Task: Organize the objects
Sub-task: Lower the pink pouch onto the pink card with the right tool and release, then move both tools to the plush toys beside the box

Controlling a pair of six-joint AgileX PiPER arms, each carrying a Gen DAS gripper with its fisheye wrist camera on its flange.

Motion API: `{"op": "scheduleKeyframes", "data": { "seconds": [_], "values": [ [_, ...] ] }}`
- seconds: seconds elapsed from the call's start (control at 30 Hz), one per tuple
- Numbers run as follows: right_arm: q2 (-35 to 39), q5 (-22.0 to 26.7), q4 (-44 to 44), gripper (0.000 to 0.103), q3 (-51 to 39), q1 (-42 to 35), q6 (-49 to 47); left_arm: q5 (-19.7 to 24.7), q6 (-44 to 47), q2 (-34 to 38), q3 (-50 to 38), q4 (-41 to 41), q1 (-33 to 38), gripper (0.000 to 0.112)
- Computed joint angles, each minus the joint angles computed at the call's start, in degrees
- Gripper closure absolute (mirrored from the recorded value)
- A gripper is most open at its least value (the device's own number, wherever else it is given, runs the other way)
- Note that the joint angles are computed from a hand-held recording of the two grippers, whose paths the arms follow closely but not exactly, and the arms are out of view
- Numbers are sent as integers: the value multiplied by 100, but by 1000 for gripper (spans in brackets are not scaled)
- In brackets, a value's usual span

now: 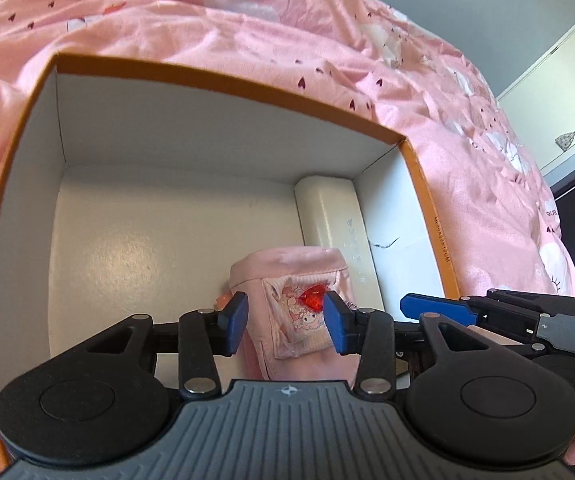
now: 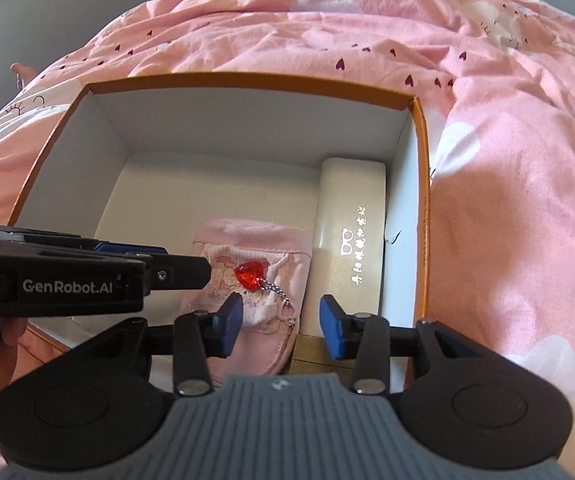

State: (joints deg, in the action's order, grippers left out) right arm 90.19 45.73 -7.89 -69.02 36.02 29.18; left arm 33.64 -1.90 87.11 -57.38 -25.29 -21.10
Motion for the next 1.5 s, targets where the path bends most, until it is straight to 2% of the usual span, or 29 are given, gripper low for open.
{"op": "scheduleKeyframes", "data": {
  "seconds": [0.17, 0.33, 0.43, 0.57, 0.7, 0.9, 1.1, 1.33, 1.5],
  "values": [
    [-676, -184, -1153, 38, 422, 701, 1246, -242, -324, -820, 397, 380, -207, 62],
    [-1260, -163, -2230, 28, 837, 1502, 2777, -529, -1228, -1597, 843, 1482, -660, 56],
    [-1467, 69, -2904, 26, 1016, 2026, 3773, -608, -2222, -1965, 1061, 2602, -1056, 54],
    [-1542, 586, -3612, 23, 1168, 2702, 4620, -413, -3256, -2352, 1248, 3835, -1568, 54],
    [-1677, 822, -3927, 23, 1414, 3131, 5172, -238, -3692, -2635, 1404, 4290, -1905, 52],
    [-1787, 1008, -3559, 23, 1500, 3431, 5288, -65, -2745, -2897, 1602, 3356, -1793, 51],
    [-1822, 1218, -3172, 23, 1569, 3695, 5299, 202, -2231, -3006, 1849, 2739, -1670, 51],
    [-1951, 1322, -2795, 23, 1730, 3871, 5470, 756, -405, -3020, 2170, 882, -785, 52],
    [-1948, 1386, -2581, 23, 1844, 3994, 5570, 1120, 307, -2973, 2305, 205, -378, 52]
  ]
}}
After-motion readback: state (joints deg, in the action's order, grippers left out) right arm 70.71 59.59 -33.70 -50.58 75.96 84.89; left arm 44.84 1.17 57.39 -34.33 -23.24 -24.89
